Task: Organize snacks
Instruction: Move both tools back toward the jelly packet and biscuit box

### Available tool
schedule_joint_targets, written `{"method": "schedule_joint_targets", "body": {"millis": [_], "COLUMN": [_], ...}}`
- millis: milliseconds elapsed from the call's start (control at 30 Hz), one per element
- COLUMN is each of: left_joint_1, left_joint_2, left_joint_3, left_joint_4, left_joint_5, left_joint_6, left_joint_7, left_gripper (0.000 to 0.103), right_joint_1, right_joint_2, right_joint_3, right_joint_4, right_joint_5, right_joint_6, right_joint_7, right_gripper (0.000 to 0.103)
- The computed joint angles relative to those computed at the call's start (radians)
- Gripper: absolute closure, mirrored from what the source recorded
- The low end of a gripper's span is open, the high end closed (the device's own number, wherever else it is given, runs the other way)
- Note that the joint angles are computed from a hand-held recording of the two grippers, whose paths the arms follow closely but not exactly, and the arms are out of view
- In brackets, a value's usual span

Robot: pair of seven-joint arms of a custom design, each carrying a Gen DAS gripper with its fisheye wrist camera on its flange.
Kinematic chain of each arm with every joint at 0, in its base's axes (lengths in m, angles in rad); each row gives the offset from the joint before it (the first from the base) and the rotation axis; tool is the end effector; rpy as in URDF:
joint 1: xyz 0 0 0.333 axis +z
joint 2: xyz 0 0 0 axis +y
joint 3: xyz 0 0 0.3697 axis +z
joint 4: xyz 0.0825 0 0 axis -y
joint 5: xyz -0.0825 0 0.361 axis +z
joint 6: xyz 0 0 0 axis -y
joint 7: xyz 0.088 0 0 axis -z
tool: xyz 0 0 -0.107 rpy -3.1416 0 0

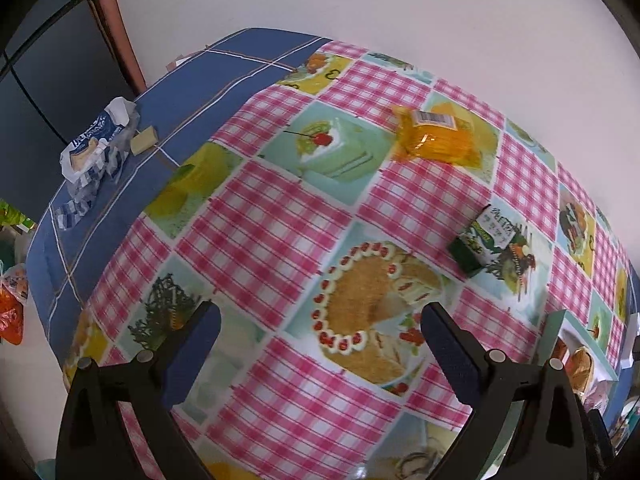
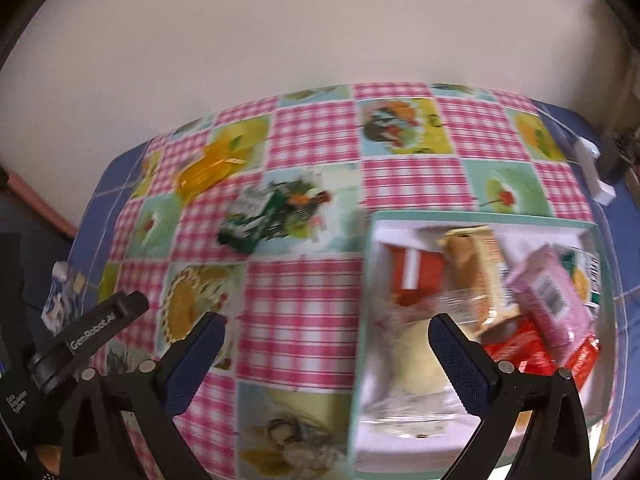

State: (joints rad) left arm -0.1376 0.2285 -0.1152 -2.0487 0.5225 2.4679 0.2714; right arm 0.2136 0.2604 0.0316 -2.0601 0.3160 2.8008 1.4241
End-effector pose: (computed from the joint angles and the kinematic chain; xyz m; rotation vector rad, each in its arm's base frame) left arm 0.5803 -0.1469 0.4151 -2.5137 1.2127 -0.2653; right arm 0.6065 0.1352 0.4274 -1.9848 1.7665 -0.2488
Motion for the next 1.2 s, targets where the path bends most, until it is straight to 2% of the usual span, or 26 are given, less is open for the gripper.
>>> {"method": "schedule_joint_targets", "body": {"millis": [433,633,767,967,1067,1200], "left_joint_1": [0.049,0.064,0.053,0.093,0.087,0.099], "left_joint_2": [-0.015,0.015,0.048,0.113,0.135,0.158], "left_joint_3": [0.012,0.016,0.031,0.021,0.034,0.038], "left_joint_4": [-0.060,-0.031,0.006,0.062,0.087,0.107], "left_joint_5": [-0.036,-0.058,-0.004,-0.044,-0.030,-0.047], "left_joint_6": [0.053,0.075,0.089,0.116,0.118,0.146], "left_joint_7": [0.083,0.133,0.161,0.325,0.386,0.458], "left_gripper": [0.003,0.003,0.003,0.003,0.003,0.003], "right_joint_1": [0.070,0.100,0.101,0.096,0.088,0.097], "right_joint_2": [0.054,0.082,0.106,0.159,0.194,0.244], "right_joint_3": [-0.018,-0.037,-0.028,-0.011,0.002,-0.014], "right_joint_4": [0.021,0.044,0.067,0.124,0.166,0.233], "right_joint_5": [-0.105,-0.168,-0.177,-0.153,-0.121,-0.114], "right_joint_6": [-0.003,-0.003,-0.007,0.000,-0.011,-0.040], "right_joint_7": [0.056,0.097,0.095,0.084,0.078,0.097], "right_gripper": [0.000,0.000,0.000,0.000,0.000,0.000]}}
